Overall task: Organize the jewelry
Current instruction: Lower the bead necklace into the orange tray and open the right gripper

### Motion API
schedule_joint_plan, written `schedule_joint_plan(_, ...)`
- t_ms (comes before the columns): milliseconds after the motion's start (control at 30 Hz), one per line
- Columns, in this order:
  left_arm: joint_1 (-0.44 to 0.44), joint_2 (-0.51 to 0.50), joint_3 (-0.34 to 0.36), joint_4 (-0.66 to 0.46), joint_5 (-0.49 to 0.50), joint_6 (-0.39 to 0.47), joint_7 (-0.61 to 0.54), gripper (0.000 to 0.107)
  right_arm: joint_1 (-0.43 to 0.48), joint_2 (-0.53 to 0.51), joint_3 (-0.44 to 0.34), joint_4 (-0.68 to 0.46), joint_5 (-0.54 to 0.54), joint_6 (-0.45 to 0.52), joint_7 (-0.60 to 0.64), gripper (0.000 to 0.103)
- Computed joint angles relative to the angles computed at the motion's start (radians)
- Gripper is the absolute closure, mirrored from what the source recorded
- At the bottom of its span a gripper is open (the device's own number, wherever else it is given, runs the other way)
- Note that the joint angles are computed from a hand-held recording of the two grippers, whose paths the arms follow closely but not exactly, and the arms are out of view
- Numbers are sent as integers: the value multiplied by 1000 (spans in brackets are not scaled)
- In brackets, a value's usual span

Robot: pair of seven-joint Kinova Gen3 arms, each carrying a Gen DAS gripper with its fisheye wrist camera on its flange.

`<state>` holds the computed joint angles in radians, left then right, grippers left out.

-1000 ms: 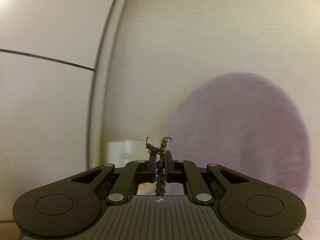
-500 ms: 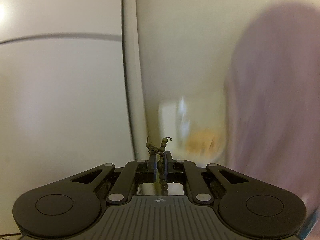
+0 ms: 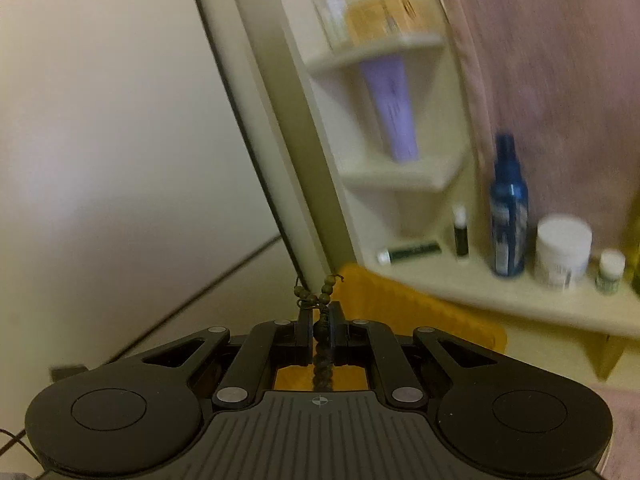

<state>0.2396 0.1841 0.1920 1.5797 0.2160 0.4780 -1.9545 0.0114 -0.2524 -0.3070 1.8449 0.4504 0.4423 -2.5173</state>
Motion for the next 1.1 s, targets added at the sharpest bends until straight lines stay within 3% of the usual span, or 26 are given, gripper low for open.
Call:
schedule_joint_plan(233,3,3,-1,-3,-4,0,1,94,-17,47,-21,41,55,59,-76,96)
schedule_joint_plan(667,2,7,-2,-10,-7,7,3,93,-162,121,58,42,123,146,-97,95)
schedule_joint_plan(700,2,7,-2,-10,-8,7,3,93,-172,125,61,39,130,157,-97,93)
schedule_joint_plan(733,4,7,-3,-10,-10,7,6,93,-180,127,61,39,144,166,-108,84)
schedule_joint_plan(767,5,7,-4,-10,-12,7,9,93,-185,125,61,44,163,166,-125,65)
schedule_joint_plan(833,5,8,-3,-10,-14,6,10,93,-173,112,37,65,218,152,-190,46)
schedule_joint_plan(1100,12,11,-5,-11,-31,4,21,93,-191,78,50,75,231,154,-228,44)
